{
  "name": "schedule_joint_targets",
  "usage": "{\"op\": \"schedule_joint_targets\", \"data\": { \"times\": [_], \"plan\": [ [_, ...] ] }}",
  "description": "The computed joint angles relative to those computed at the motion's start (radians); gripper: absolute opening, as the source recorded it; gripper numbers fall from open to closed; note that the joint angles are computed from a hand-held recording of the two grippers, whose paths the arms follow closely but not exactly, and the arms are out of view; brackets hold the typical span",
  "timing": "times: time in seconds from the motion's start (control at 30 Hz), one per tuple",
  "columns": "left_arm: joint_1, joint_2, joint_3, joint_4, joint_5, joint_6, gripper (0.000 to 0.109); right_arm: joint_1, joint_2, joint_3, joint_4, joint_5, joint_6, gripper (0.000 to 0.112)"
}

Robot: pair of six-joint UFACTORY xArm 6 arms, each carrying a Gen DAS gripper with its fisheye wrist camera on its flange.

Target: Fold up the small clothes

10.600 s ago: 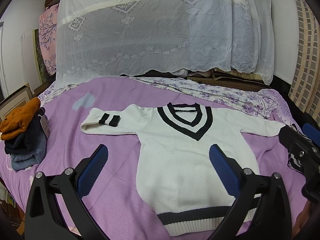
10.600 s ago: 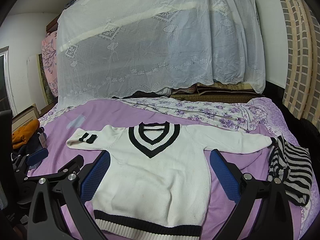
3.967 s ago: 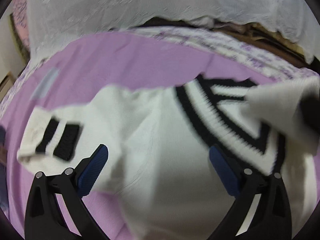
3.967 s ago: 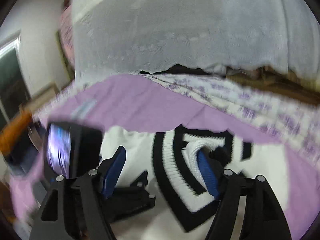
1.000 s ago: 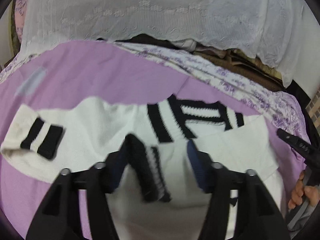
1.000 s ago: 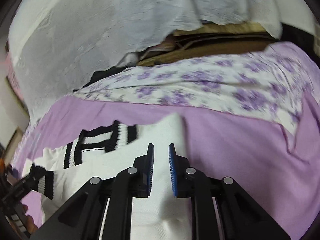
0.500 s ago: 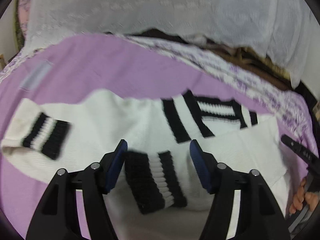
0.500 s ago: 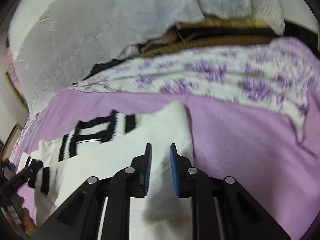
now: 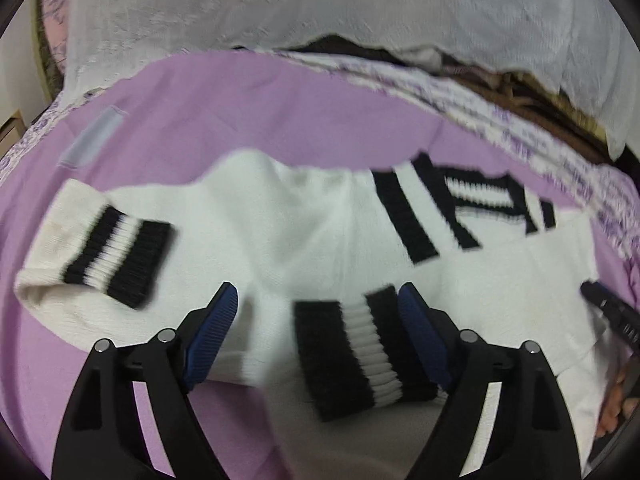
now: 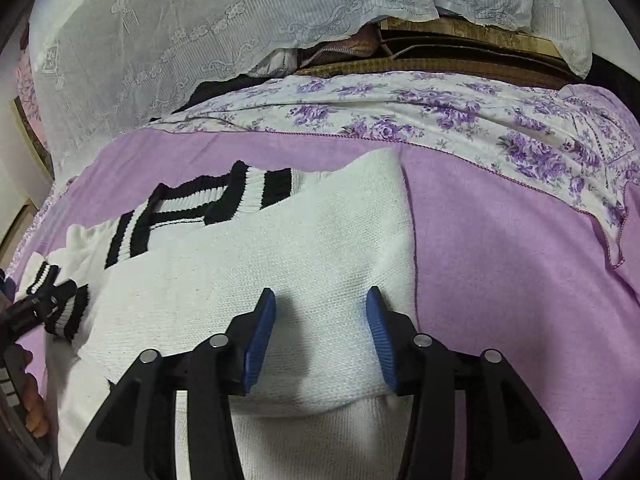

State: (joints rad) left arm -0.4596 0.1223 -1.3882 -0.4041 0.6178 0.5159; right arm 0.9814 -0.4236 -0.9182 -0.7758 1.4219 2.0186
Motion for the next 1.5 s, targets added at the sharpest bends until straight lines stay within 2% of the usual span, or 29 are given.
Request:
{"op": "schedule_joint_targets", "data": {
  "times": [0.07,0.23,0.27,0.33,0.43,0.57,0.7,0.83,0.9,0.97,1.0,1.07,1.1,1.13,1.23,1.43,1.5],
  "plan": [
    [0.011,-0.011,0.006,-0.008,-0.036,0.025,0.080,0.001,-0.006,0.012,-0.010,-0.022,0.004,0.057],
    [0.071,-0.051,0.098,0.087,-0.233,0.122,0.080,-0.022,0.014,0.005,-0.011,-0.048,-0.016,0.061],
    [0.095,-0.043,0.105,0.138,-0.270,0.117,0.080,-0.024,0.015,0.004,-0.011,-0.050,-0.019,0.062],
    [0.126,-0.024,0.090,0.181,-0.276,0.116,0.080,-0.029,0.019,0.001,-0.010,-0.054,-0.029,0.065],
    [0.155,0.004,0.058,0.165,-0.243,0.190,0.080,-0.034,0.026,-0.004,-0.007,-0.060,-0.047,0.068],
    [0.171,0.019,0.066,0.147,-0.284,0.304,0.080,-0.035,0.018,0.003,-0.012,-0.067,-0.042,0.069],
    [0.179,0.053,0.045,0.164,-0.323,0.354,0.081,-0.036,0.021,0.001,-0.010,-0.068,-0.048,0.070],
    [0.190,0.095,-0.007,0.146,-0.300,0.400,0.082,-0.038,0.026,-0.002,-0.009,-0.070,-0.056,0.072],
    [0.177,0.104,0.000,0.150,-0.366,0.422,0.082,-0.040,0.031,-0.007,-0.006,-0.067,-0.064,0.073],
    [0.171,0.124,-0.010,0.194,-0.392,0.404,0.081,-0.041,0.035,-0.011,-0.004,-0.064,-0.069,0.073],
    [0.170,0.137,-0.032,0.169,-0.367,0.420,0.075,-0.041,0.035,-0.011,-0.004,-0.064,-0.069,0.073],
    [0.179,0.154,-0.088,0.085,-0.272,0.452,0.056,-0.040,0.036,-0.011,-0.005,-0.065,-0.067,0.073],
    [0.193,0.174,-0.135,0.054,-0.217,0.429,0.036,-0.040,0.037,-0.012,-0.005,-0.065,-0.067,0.073],
    [0.208,0.191,-0.181,0.026,-0.153,0.405,0.020,-0.041,0.039,-0.014,-0.005,-0.064,-0.068,0.073],
    [0.253,0.246,-0.306,-0.084,0.001,0.376,0.013,-0.039,0.036,-0.012,-0.004,-0.062,-0.069,0.073],
    [0.277,0.240,-0.330,-0.149,0.057,0.344,0.012,-0.038,0.033,-0.009,-0.010,-0.067,-0.060,0.073],
    [0.284,0.241,-0.357,-0.166,0.104,0.317,0.012,-0.038,0.031,-0.007,-0.012,-0.067,-0.059,0.073]
  ]
}}
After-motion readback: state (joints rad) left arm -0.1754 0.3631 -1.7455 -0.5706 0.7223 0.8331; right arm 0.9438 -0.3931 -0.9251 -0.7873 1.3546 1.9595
